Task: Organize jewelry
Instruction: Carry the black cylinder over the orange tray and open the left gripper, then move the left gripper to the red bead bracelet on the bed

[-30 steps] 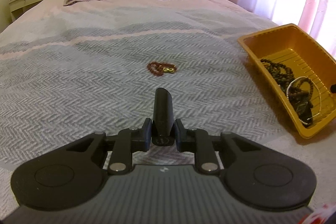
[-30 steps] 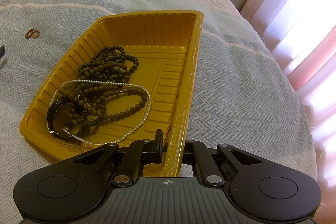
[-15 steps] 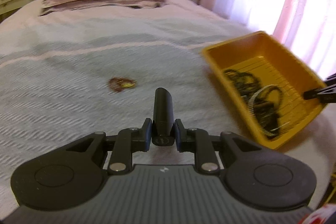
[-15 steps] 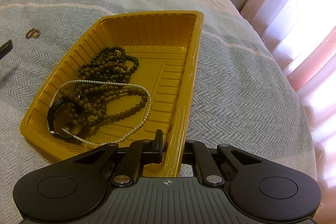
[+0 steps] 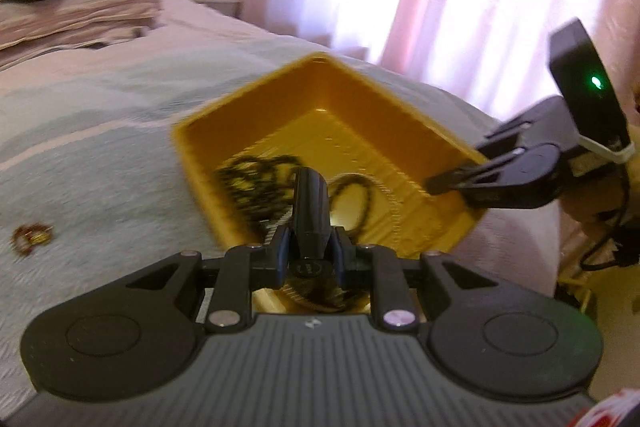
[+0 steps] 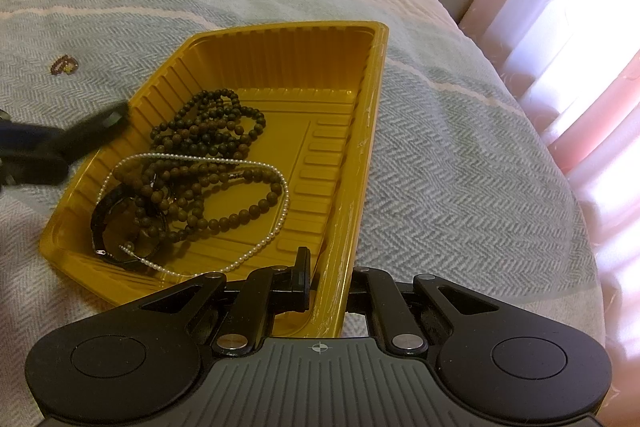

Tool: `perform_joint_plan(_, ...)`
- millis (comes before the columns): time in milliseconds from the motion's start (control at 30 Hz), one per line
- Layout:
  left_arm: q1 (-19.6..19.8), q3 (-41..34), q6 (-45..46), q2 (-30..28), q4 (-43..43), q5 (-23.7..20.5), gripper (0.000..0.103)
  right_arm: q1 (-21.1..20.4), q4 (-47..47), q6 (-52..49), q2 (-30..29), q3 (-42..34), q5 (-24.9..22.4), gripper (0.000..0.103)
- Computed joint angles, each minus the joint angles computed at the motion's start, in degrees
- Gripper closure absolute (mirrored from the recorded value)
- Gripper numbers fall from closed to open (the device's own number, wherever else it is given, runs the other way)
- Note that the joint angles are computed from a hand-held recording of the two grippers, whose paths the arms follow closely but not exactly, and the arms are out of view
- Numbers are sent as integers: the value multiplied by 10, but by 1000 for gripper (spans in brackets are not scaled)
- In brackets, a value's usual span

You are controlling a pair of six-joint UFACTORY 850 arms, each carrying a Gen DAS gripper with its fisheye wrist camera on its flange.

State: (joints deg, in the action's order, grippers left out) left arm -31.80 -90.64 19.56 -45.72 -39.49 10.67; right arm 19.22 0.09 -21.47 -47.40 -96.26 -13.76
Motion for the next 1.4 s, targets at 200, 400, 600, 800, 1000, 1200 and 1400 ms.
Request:
perform_joint_plan(200,-1,-38,-132,-26,156,-29,83,-1,7,-7,1,1,1,95)
perform_joint_plan(400,-3,-61,-137,-43,171,-42,83,0,6,-6,1,0,0,95)
perform_joint_plan(600,1,-36,-110,-30,121,-24,81,0,13,-14,1,0,-1,95)
perform_joint_plan(800,12,30,-47,10,31,19,80,0,8,-8,1,0,-2,95)
perform_joint_plan(1000,26,91,16,46,-70,60,75,0,6,-5,-1,-3,-5,96)
perform_joint_plan(1200,44,135,78,68,-169,91,73,1,-6,6,-1,-3,-5,96)
perform_joint_plan(1400,60,166,103,87,-213,118,66,1,-13,15,1,-2,-6,96)
